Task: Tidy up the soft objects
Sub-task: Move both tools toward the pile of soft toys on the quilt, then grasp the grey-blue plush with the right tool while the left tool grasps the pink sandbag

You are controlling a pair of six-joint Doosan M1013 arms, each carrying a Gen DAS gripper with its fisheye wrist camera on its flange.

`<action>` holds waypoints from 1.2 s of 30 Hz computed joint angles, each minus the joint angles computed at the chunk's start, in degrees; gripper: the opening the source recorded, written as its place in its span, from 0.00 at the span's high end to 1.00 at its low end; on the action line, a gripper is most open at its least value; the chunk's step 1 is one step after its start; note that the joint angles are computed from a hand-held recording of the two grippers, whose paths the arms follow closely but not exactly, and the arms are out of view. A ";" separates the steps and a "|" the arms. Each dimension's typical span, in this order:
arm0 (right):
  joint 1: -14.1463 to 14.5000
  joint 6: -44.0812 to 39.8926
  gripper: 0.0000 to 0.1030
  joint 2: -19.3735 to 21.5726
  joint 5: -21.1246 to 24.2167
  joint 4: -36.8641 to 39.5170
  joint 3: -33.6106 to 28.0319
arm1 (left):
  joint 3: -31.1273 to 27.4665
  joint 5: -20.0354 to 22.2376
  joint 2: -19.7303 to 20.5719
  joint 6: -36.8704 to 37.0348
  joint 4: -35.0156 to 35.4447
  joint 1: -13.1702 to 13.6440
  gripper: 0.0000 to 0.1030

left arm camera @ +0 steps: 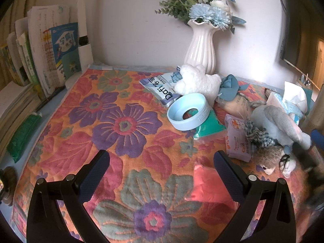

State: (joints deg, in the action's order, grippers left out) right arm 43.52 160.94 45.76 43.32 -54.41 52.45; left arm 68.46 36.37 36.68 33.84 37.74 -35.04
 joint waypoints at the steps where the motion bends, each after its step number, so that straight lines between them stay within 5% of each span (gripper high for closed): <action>1: -0.34 2.77 0.00 -1.19 -1.84 0.10 2.06 | 0.39 -0.86 -0.38 2.26 -2.51 0.15 0.01; 4: -1.32 2.71 0.00 -3.53 -3.71 5.27 5.76 | 1.28 -2.41 -1.46 13.84 -13.38 0.15 0.01; 9: -2.51 -4.33 0.00 -4.38 -5.40 14.94 5.77 | -3.70 5.12 1.58 21.62 -12.28 -2.17 0.01; 14: -2.80 -16.22 0.01 -0.62 3.69 21.19 -2.89 | -5.70 7.73 2.98 22.01 -12.01 -2.76 0.01; 18: -4.00 -24.11 0.16 3.22 9.49 28.26 -10.17 | -6.00 7.98 3.04 23.35 -16.33 -1.56 0.04; 24: -6.80 -30.35 0.54 8.74 15.62 41.39 -19.57 | -4.67 8.91 2.12 24.60 -23.16 1.11 0.15; 28: -6.45 -26.47 0.63 5.90 9.73 38.70 -14.24 | -1.28 6.99 -0.03 23.17 -25.74 2.97 0.19; 36: -4.31 -19.83 0.63 -0.74 1.56 29.44 -4.70 | 0.55 3.91 -1.28 27.35 -31.64 3.28 0.19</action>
